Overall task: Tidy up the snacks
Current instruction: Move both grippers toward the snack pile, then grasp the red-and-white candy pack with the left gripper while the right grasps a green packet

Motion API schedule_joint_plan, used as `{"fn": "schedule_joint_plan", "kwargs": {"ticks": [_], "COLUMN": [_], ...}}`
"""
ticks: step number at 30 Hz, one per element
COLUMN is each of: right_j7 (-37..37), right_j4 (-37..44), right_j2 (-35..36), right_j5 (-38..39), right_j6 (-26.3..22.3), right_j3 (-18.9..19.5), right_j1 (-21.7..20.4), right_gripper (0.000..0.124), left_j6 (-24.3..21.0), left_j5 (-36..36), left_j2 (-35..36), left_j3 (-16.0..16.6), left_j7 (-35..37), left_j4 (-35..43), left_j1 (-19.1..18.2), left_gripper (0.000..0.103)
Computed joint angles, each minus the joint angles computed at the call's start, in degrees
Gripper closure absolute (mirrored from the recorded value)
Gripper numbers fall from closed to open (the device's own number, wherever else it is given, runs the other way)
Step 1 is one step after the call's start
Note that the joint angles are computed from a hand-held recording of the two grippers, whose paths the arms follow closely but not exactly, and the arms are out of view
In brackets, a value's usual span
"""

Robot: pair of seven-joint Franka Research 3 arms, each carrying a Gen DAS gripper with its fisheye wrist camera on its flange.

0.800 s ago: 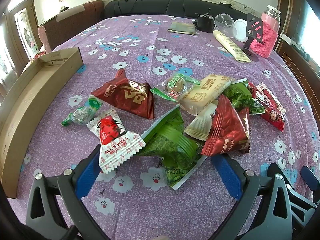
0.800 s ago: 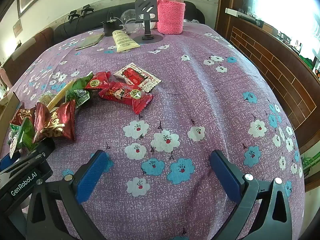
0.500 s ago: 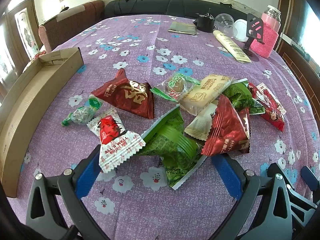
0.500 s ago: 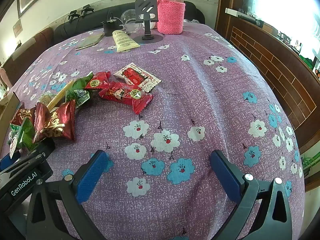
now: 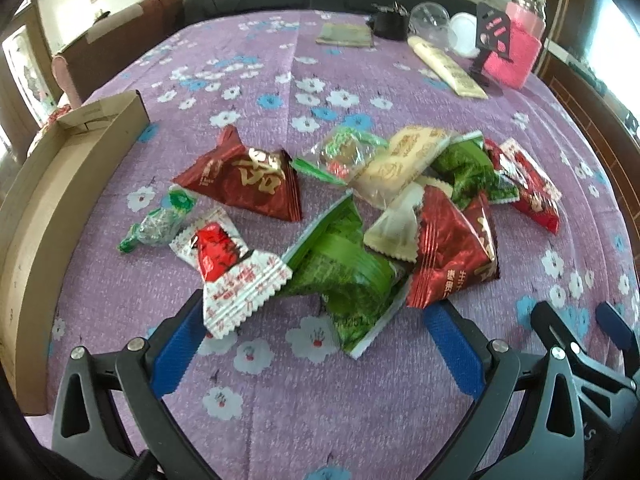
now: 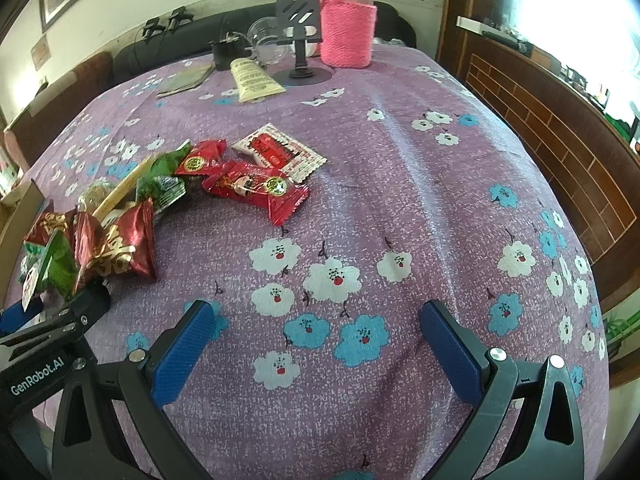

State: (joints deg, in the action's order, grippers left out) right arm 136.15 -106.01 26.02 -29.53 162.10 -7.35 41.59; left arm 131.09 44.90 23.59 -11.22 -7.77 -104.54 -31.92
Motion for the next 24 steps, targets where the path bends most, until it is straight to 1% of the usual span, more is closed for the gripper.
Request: {"fn": "schedule_joint_plan", "kwargs": {"ticks": [1,2,4,5,7,9,11,12,14,15,16,17,18,19,20,21,22,23,24], "right_j7": [-1.5,-2.4,-3.4,-3.2,-2.7,-1.7,-1.1,-0.5,2.7,2.5,1.2,-0.9,-3.7,-7.3,-12.2,-16.3,-20.6,-24.2,-26.3], "right_j4": [0.1,0.0,0.3,0.3,0.1,-0.7,-2.3,-2.9,-4.0,-4.5,-4.4,-4.7,-4.6,-4.1,-3.4,-3.0,-2.1,-0.6,0.9], "right_j2": [-0.1,-0.2,-0.2,-0.3,-0.6,-1.4,-3.0,-3.7,-5.7,-6.6,-6.8,-7.4,-7.5,-7.2,-6.6,-6.1,-5.2,-3.8,-2.8], "right_j5": [0.8,1.2,1.8,1.7,1.1,-0.2,-1.5,-2.4,-6.9,-7.2,-5.8,-2.7,1.4,6.1,12.6,18.3,24.2,28.7,30.9], "right_j6": [-0.5,-0.8,-1.6,-1.9,-2.4,-2.0,-0.6,0.3,1.2,1.5,1.7,2.2,2.7,2.7,2.5,2.3,1.8,1.1,0.4], "right_j3": [0.9,1.3,1.6,1.5,1.2,0.7,0.8,0.6,-0.9,0.1,1.7,4.0,6.5,9.2,12.9,16.0,19.4,22.2,23.2], "right_j1": [-0.7,-1.0,-1.2,-1.0,-0.5,-0.1,0.0,0.2,2.1,1.6,0.2,-1.6,-3.6,-5.5,-8.2,-10.5,-12.9,-14.5,-14.7], "right_gripper": [0.021,0.021,0.021,0.021,0.022,0.03,0.039,0.04,0.04,0.04,0.04,0.042,0.044,0.049,0.056,0.06,0.071,0.077,0.077], "left_j6": [0.0,0.0,2.0,3.3,5.3,6.6,7.7,8.2,10.5,11.7,13.3,14.8,17.1,20.0,22.1,23.8,25.4,27.9,29.5], "left_j5": [-0.7,-0.9,-0.9,-1.0,-0.4,1.0,2.6,3.0,4.3,4.5,4.2,3.7,2.5,1.1,-0.1,-1.5,-2.0,-2.1,-1.8], "left_j2": [-0.3,-0.8,-2.5,-3.6,-6.3,-9.6,-13.7,-15.1,-19.0,-20.6,-22.5,-23.7,-24.9,-25.9,-26.4,-26.8,-27.4,-27.8,-28.2], "left_j3": [-0.3,-0.4,-0.8,-1.0,-1.3,-1.6,-2.1,-2.5,-3.2,-3.6,-3.8,-4.0,-4.0,-3.8,-3.8,-3.8,-3.9,-3.8,-4.0], "left_j7": [0.5,0.4,0.1,-0.2,-1.3,-2.9,-4.4,-4.9,-6.1,-6.1,-5.4,-4.6,-3.4,-2.0,-0.7,0.4,0.8,1.1,0.9], "left_j4": [-0.2,-0.7,-2.8,-4.2,-7.1,-10.1,-13.7,-14.9,-18.7,-20.3,-22.4,-23.9,-25.7,-27.6,-28.9,-30.1,-31.2,-32.4,-33.3], "left_j1": [0.2,0.1,0.4,0.7,1.0,1.3,2.0,2.5,3.8,4.6,5.6,6.5,7.6,8.8,9.8,10.6,11.4,12.3,13.0], "left_gripper": [0.003,0.01,0.02,0.023,0.026,0.026,0.026,0.026,0.026,0.026,0.028,0.035,0.039,0.048,0.057,0.059,0.061,0.061,0.061]}}
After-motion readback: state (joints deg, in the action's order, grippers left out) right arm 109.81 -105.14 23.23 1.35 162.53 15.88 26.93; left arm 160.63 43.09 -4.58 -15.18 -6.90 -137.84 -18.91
